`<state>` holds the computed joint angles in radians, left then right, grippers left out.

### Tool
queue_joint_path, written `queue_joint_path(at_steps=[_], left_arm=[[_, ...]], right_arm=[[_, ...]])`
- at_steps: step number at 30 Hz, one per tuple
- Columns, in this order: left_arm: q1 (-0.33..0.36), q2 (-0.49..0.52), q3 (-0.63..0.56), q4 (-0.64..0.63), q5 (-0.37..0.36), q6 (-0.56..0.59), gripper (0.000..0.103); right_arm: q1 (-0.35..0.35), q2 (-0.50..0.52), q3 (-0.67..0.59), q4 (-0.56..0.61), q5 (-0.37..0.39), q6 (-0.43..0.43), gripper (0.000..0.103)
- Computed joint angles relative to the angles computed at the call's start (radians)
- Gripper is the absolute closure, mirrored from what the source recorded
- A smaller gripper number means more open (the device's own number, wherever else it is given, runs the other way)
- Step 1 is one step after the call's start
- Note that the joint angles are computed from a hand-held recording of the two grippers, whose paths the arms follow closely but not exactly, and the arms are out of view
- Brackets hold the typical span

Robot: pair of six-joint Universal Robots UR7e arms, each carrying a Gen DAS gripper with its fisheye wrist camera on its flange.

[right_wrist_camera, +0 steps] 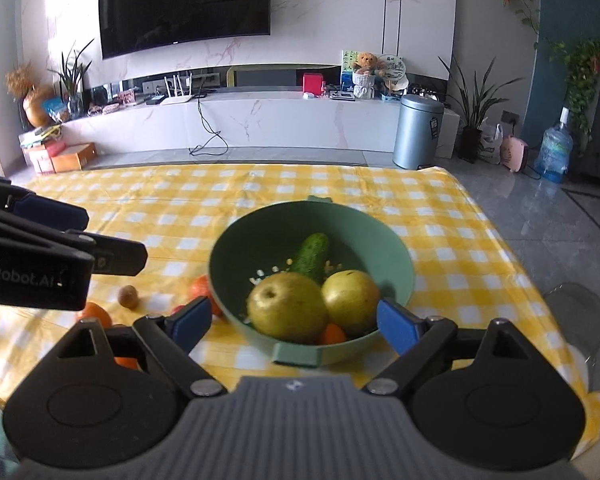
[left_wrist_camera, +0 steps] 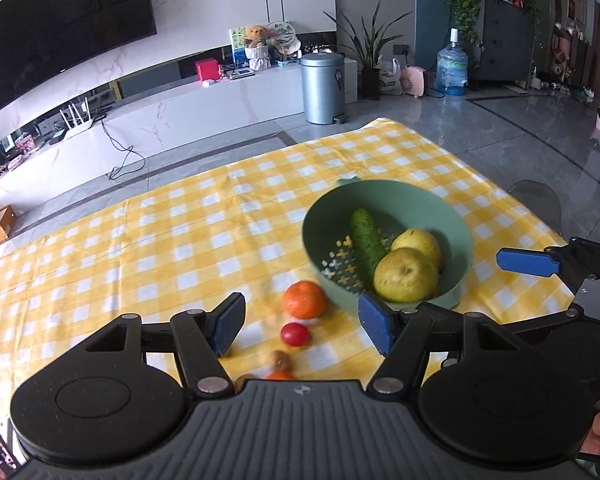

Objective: Organize fruits
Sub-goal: 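Move the left tool to a loose orange while the right tool reaches a kiwi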

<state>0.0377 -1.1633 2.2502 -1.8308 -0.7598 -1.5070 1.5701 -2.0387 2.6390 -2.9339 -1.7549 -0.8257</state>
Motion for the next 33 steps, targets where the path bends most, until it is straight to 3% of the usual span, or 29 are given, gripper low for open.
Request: queue_joint_path(at_steps=[8,17,22,28,33], left_arm=[[-0.041,-0.070,0.058,0.076,-0.065,-0.074,0.027],[-0.060,-0.170,0.166,0.011,-0.113,-0.150,0.032],[-0.054,-0.198,0.206,-0.033,-0.113,-0.178,0.033],[-0.032,-0.232,0.276,-0.142,-0.115,-0.184,0.042],[-0.020,-0.245,0.321,-0.199,-0.113,-0.198,0.047]], right_arm=[[-0.021,-0.034,0.073,-0.004,0.021,0.062,0.016],[-0.038,0.007,0.125,-0.040,0.056,0.049,0.018],[-0.042,0.063,0.144,-0.100,0.061,0.001,0.026],[-0.052,0.108,0.152,-0.130,0.076,-0.045,0.038],[-0.047,0.170,0.155,-0.186,0.072,-0.064,0.052]])
